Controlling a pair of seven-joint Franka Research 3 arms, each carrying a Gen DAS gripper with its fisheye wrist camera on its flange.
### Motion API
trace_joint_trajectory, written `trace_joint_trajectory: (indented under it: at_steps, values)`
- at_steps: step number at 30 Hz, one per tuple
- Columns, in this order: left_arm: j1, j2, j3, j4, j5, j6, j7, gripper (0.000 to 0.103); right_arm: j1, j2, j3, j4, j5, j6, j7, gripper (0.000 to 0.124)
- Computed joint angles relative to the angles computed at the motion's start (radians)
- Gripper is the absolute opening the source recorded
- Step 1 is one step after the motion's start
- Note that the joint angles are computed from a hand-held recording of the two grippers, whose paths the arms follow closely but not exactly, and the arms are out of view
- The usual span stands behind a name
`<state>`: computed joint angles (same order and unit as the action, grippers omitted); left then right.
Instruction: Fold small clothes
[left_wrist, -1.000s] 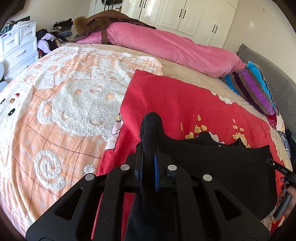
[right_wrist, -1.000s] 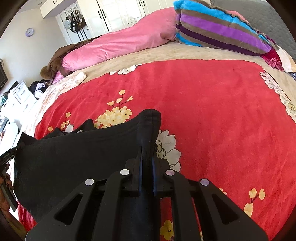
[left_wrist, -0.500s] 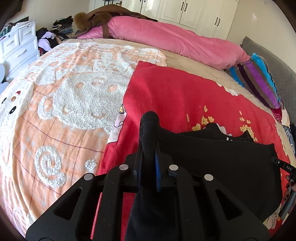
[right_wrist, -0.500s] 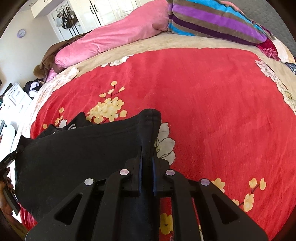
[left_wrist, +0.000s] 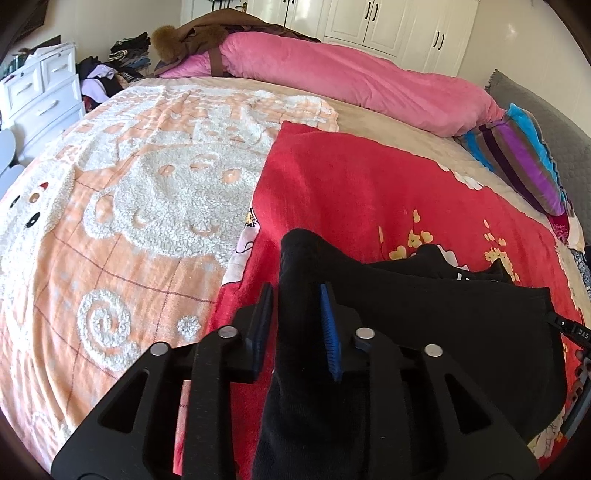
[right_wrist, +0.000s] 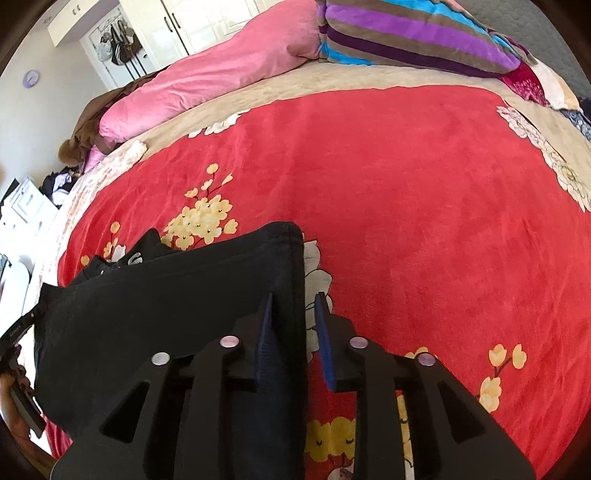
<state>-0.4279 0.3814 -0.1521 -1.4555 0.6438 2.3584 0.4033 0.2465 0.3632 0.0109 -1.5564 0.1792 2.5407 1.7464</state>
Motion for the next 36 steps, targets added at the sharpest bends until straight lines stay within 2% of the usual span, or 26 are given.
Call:
trace_joint_trajectory:
  at_steps: [4, 6, 9, 12, 20, 26, 29, 33, 36]
  values:
    - [-0.003, -0.006, 0.000, 0.005, 0.000, -0.017, 0.001, 0.031, 0.009, -0.028, -0.008, -0.029, -0.020, 0.037, 0.013, 0.034]
    - [-0.006, -0.020, 0.002, 0.000, 0.012, -0.015, -0.012, 0.037, 0.009, -0.041, -0.005, -0.044, -0.026, 0.058, 0.002, 0.043]
    - [-0.008, -0.042, 0.002, -0.012, 0.034, -0.012, -0.031, 0.047, 0.015, -0.071, -0.005, -0.076, -0.046, 0.093, -0.010, 0.047]
    - [-0.005, -0.067, -0.002, -0.030, 0.051, -0.007, -0.049, 0.053, 0.010, -0.097, 0.007, -0.104, -0.030, 0.102, -0.035, 0.050]
    - [0.014, -0.172, -0.025, -0.144, 0.078, -0.028, -0.134, 0.057, 0.011, -0.151, 0.019, -0.160, -0.004, 0.077, -0.053, 0.055]
    - [0.022, -0.229, -0.064, -0.199, 0.093, -0.063, -0.141, 0.057, 0.040, -0.210, 0.029, -0.226, -0.067, 0.108, -0.083, 0.055]
    - [0.028, -0.246, -0.080, -0.229, 0.068, -0.033, -0.145, 0.057, 0.057, -0.239, 0.036, -0.267, -0.116, 0.109, -0.099, 0.055]
    - [0.012, -0.240, -0.104, -0.237, 0.043, -0.057, -0.118, 0.057, 0.072, -0.256, 0.053, -0.297, -0.132, 0.092, -0.126, 0.055]
    - [-0.012, -0.199, -0.119, -0.202, 0.025, -0.096, -0.051, 0.057, 0.075, -0.257, 0.069, -0.303, -0.079, 0.067, -0.173, 0.055]
